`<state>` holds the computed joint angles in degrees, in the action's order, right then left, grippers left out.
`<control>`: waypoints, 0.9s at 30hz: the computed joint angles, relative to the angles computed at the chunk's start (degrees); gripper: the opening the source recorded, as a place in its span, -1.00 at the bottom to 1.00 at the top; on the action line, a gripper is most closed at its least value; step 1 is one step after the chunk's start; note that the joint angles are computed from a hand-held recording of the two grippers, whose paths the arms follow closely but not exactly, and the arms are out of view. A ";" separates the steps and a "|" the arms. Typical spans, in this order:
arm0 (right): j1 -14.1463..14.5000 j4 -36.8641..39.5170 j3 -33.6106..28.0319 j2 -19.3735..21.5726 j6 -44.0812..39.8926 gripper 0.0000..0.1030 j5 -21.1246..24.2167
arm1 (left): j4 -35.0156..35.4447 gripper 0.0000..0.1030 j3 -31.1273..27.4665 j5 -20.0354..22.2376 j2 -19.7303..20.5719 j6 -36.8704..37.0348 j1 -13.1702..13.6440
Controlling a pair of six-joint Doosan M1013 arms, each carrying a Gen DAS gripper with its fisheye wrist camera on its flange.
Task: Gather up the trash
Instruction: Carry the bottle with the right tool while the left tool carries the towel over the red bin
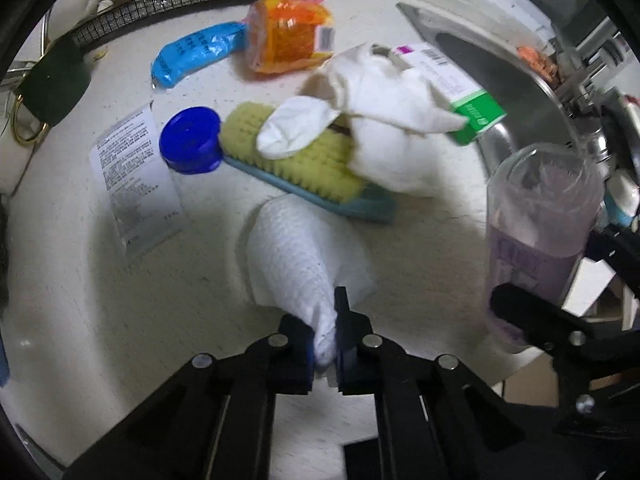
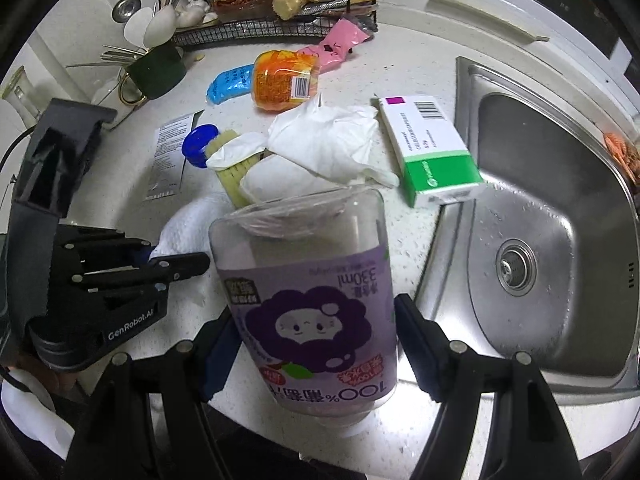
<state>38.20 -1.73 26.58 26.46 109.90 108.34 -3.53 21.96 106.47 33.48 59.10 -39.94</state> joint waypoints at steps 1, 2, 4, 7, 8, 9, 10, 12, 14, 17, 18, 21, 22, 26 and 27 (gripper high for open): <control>0.04 -0.23 1.19 -0.88 0.49 0.38 -0.73 | -0.15 -0.88 -0.32 -0.49 -0.19 -0.66 -0.37; 0.13 -0.50 2.12 -1.60 0.83 0.38 -1.27 | -0.04 -0.89 -0.05 -0.93 -0.65 -0.76 -0.53; 0.34 -1.22 4.18 -3.21 1.63 0.37 -2.63 | 1.05 -0.89 -1.36 -1.05 -0.59 -1.20 -1.48; 0.67 -2.06 7.51 -5.99 2.83 0.37 -4.76 | 2.67 -0.89 -3.21 -1.14 -0.34 -1.87 -2.93; 0.79 -2.37 8.38 -6.70 3.07 0.36 -5.32 | 3.24 -0.89 -3.97 -0.97 -0.23 -2.00 -3.56; 0.94 -2.72 9.44 -7.62 3.36 0.36 -5.88 | 3.83 -0.89 -4.13 -1.11 -0.37 -1.88 -3.98; 1.12 -3.06 10.49 -8.54 3.71 0.36 -6.47 | 4.43 -0.89 -4.22 -1.31 -0.67 -1.94 -4.62; 1.46 -3.88 12.96 -10.76 4.37 0.36 -7.74 | 5.27 -0.89 -4.62 -1.09 -1.06 -2.53 -5.90; 1.80 -4.69 15.28 -12.93 5.15 0.36 -8.90 | 6.54 -0.89 -6.29 -0.43 -0.76 -2.69 -7.69; 2.61 -6.11 19.12 -16.57 6.85 0.36 -10.53 | 7.93 -0.89 -6.45 -0.21 -1.43 -3.10 -10.47; 2.93 -6.57 20.33 -17.73 7.38 0.36 -11.01 | 8.15 -0.89 -6.57 -0.19 -1.39 -3.16 -11.17; 3.86 -7.72 23.33 -20.60 8.66 0.36 -11.84 | 9.75 -0.89 -6.44 0.30 -1.87 -3.71 -14.12; 4.30 -8.29 24.50 -21.77 9.09 0.36 -12.13 | 10.41 -0.89 -6.87 0.76 -1.71 -3.95 -15.29; 6.00 -10.53 28.01 -25.43 11.12 0.36 -12.49 | 11.28 -0.89 -6.03 0.48 -2.04 -5.01 -18.03; 6.37 -10.96 28.65 -26.00 11.58 0.36 -12.54 | 11.42 -0.89 -5.90 0.60 -2.08 -5.13 -18.78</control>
<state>44.57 -12.69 55.23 0.46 121.48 95.80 7.89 16.06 107.07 31.40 53.97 -58.71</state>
